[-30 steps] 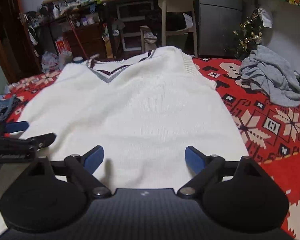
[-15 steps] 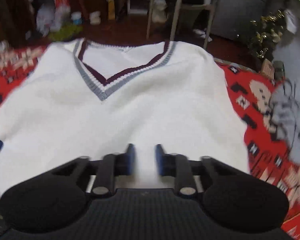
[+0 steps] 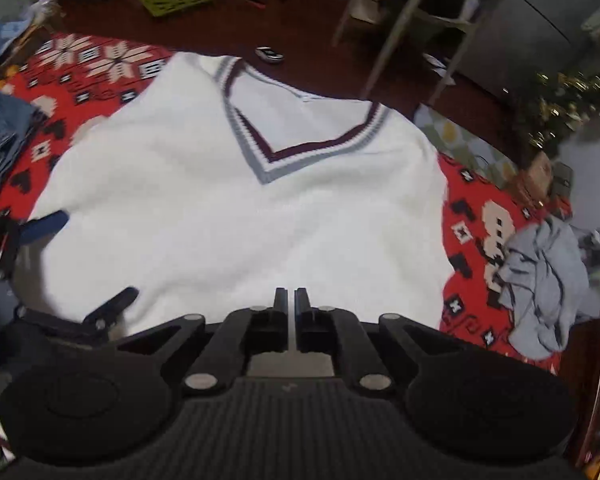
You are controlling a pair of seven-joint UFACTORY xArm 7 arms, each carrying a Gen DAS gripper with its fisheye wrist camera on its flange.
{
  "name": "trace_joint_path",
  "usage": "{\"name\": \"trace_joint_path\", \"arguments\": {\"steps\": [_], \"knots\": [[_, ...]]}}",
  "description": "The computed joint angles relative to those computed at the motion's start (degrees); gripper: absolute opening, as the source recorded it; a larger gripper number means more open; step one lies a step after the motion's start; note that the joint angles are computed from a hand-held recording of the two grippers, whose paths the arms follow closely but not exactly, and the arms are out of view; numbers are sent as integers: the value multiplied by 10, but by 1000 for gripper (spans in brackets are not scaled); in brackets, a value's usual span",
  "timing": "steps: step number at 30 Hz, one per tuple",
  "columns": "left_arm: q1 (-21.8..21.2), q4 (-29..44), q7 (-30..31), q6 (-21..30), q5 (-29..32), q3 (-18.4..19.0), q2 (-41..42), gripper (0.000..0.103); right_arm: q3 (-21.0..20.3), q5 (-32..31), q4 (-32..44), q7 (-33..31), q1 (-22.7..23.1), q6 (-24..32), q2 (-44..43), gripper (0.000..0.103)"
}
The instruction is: Fold clothes
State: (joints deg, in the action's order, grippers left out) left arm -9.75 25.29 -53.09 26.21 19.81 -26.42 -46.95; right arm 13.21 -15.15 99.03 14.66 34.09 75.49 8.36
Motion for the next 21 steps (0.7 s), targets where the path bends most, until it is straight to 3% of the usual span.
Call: {"name": "trace_joint_path", "arguments": {"steps": [2, 8, 15, 17, 19, 21], "knots": [[0, 0, 0, 0, 0, 0, 0, 103, -2, 8, -48, -11, -8, -16, -28, 3], [0, 0, 0, -1, 1, 1, 0, 103, -5, 35, -223, 26, -53, -143, -121, 8], [-1, 0, 0, -1, 1, 1, 0, 103, -17, 133, -390, -74, -84, -323, -208, 12], [-1, -1, 0, -1, 1, 1, 0, 103, -33, 191, -418, -120, -84, -370, -221, 12], [-1, -1, 0, -1, 1, 1, 0, 103, -49, 250, -427, -146, -87, -371, -227, 12], [-1, -1, 0, -1, 1, 1, 0, 103, -53, 271, -442, -161, -96, -370, -240, 13]]}}
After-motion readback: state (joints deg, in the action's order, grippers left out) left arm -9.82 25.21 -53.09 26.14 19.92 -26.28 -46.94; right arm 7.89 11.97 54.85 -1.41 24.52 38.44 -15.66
